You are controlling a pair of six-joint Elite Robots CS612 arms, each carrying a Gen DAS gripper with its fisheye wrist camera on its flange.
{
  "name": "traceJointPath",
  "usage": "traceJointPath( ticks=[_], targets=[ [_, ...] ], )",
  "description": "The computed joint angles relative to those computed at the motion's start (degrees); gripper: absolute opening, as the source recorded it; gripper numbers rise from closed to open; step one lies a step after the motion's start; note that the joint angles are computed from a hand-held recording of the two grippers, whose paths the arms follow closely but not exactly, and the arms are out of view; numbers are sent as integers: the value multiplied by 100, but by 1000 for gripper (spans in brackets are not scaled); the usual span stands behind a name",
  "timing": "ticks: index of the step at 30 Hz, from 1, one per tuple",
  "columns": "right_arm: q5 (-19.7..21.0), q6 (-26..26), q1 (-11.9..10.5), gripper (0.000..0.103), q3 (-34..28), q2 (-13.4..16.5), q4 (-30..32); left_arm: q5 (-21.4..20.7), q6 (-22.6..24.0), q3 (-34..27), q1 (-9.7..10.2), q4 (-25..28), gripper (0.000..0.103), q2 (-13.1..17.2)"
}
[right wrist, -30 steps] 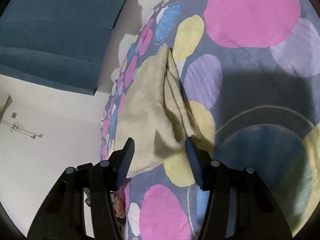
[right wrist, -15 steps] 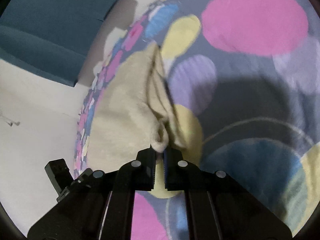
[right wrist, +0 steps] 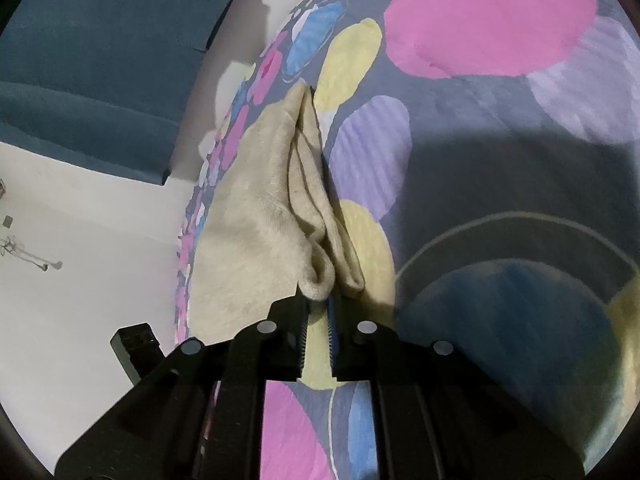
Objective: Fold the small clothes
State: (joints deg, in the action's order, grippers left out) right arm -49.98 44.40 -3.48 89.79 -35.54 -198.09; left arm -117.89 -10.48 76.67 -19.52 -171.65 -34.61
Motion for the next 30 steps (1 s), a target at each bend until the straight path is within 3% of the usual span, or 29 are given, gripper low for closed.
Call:
traceJointPath(
  ticks=[4, 6, 8, 14, 16, 21, 28, 30],
  targets=[
    [-65, -27, -15, 16, 137, -113, 14, -22, -19, -1, 4, -26, 92, 6],
    [-254, -70, -25, 33, 254, -226, 33, -88, -63, 6, 17, -77, 92, 12],
    [-308, -25, -60, 39, 307, -276, -77, -178, -110, 8, 38, -97, 92, 9],
    [36, 38, -205, 57, -6, -181, -79, -948, -1035, -291, 230, -474, 92, 183],
    [277, -164, -209, 60, -363, -30, 249, -1167, -1026, -668, 263, 44, 92, 330],
    [734, -442, -165, 60, -1494, 491, 1221, -1250, -915, -1778, 246, 1212, 92, 847],
    [1346, -1885, -36, 61, -3122, 1089, 3277, -1547, -1131, -3306, 219, 1724, 92, 1656],
    [1470, -2064, -12, 61, -3484, 1249, 3579, -1642, -991, -3693, 194, 1810, 91, 1857]
  ],
)
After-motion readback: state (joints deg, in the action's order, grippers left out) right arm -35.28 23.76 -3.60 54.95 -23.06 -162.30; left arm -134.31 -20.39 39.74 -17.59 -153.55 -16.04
